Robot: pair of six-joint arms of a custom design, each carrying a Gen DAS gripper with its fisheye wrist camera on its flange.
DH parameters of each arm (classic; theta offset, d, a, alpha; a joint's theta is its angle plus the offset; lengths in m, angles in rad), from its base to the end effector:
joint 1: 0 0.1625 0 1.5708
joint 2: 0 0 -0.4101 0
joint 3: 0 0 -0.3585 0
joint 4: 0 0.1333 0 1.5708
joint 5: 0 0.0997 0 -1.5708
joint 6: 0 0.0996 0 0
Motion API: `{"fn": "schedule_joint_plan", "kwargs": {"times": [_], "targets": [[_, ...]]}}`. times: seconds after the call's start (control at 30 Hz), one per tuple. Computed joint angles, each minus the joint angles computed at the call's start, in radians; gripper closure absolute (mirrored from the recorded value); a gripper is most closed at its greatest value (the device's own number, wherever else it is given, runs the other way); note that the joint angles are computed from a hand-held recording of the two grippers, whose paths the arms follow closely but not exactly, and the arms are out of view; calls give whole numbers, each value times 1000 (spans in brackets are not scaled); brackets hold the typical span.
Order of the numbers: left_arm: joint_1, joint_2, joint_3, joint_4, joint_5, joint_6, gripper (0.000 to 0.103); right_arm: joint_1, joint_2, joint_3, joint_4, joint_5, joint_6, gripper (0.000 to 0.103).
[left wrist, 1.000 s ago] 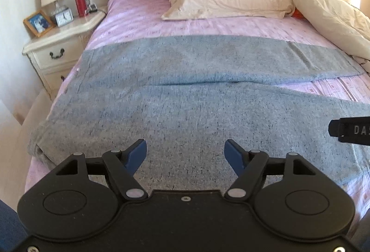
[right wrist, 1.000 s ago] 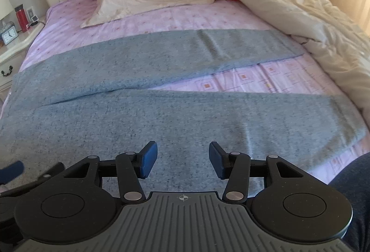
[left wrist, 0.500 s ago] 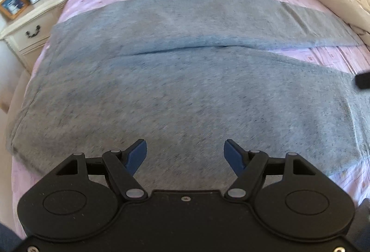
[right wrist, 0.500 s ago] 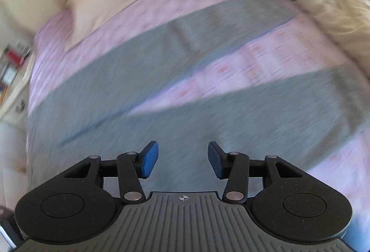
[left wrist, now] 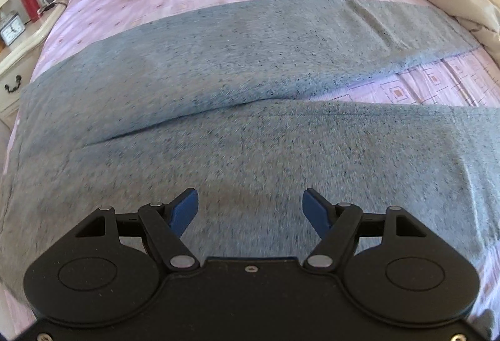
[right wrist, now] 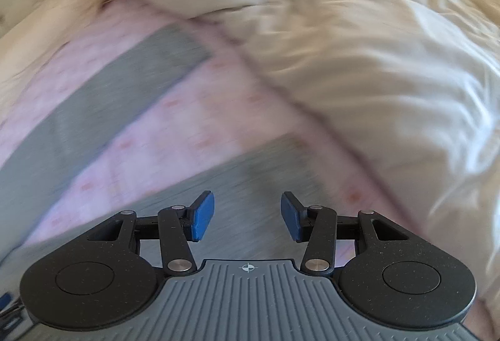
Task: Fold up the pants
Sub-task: 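Move the right tool to the trouser leg cuff and close on it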
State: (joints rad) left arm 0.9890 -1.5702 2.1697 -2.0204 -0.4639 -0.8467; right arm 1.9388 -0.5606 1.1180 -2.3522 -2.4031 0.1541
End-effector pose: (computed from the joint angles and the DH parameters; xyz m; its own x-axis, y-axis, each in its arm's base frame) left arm -0.0275 -0.4465 0.3114 -0.6061 -0.3820 -0.6977 0.1349 0.8150 -0.5635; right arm 0.3304 -0.6911 0.1477 -0.7329 0.0518 0.6784 -0.2411 0.9126 -0.3302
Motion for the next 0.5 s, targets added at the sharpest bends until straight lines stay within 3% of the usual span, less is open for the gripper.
{"fn": "schedule_joint_plan", "kwargs": {"times": [0.23,0.4,0.43,0.47,0.5], "targets": [[68,102,-49,-162,2,141,23,-53,36,8,-196,-28,-196,57],[102,154,-111,-192,-9,182,22,-85,44,-4,-169,30,-211,59],[105,162,-117,-199,-8,182,21,-89,43,-1,-165,46,-220,68],[109,169,-122,-209,-6,187,21,-90,40,7,-168,65,-236,98],[110,174,-123,-217,-2,194,20,-91,36,5,-152,94,-235,99]]}}
